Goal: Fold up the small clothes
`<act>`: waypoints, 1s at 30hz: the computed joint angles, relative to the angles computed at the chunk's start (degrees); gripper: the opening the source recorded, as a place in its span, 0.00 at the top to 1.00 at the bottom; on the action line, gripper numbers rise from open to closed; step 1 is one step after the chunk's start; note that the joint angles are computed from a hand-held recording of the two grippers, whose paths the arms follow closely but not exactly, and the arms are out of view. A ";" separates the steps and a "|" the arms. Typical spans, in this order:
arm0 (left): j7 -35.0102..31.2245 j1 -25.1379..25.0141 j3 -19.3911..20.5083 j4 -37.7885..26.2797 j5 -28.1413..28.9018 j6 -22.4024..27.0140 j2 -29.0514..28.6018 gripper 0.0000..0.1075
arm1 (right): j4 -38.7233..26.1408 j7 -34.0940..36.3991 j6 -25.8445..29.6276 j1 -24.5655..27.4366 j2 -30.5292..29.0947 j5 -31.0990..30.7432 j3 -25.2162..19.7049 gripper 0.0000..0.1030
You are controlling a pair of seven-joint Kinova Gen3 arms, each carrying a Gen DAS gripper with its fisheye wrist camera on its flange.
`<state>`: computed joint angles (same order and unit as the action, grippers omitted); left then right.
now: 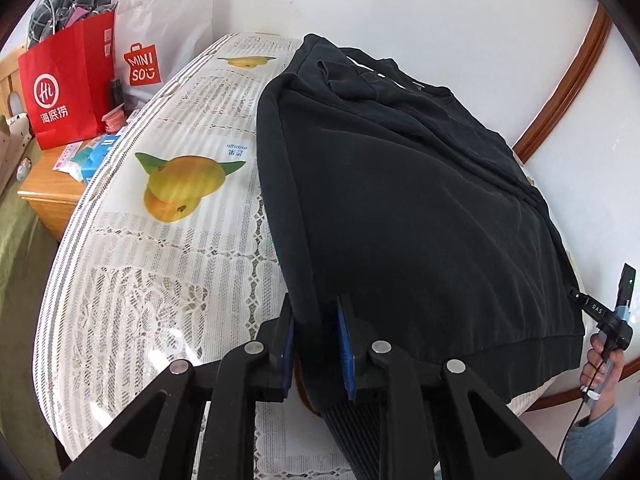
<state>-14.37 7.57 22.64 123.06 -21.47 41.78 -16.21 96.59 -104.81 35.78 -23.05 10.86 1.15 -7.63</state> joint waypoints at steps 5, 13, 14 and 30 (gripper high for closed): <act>-1.21 -0.29 -1.33 -1.00 -0.35 -1.09 1.53 0.77 | -0.95 -2.56 -0.59 -1.52 1.10 2.21 0.54 0.80; -1.14 1.37 -1.96 -2.42 -1.09 0.41 2.75 0.76 | 0.66 0.42 -0.31 0.27 -0.32 -0.78 -0.57 0.80; -1.60 1.88 -2.47 -2.22 -0.39 0.01 2.45 0.77 | 1.29 0.74 -0.63 0.47 -0.74 -1.32 -0.64 0.80; -2.12 1.62 1.44 -3.58 0.66 4.23 -4.73 0.94 | 5.92 -3.10 -4.47 0.30 -7.60 1.48 -0.55 0.93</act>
<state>-16.49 9.19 24.08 119.48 -20.81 46.01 -20.94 102.50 -107.91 31.30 -22.75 3.26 2.63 -8.18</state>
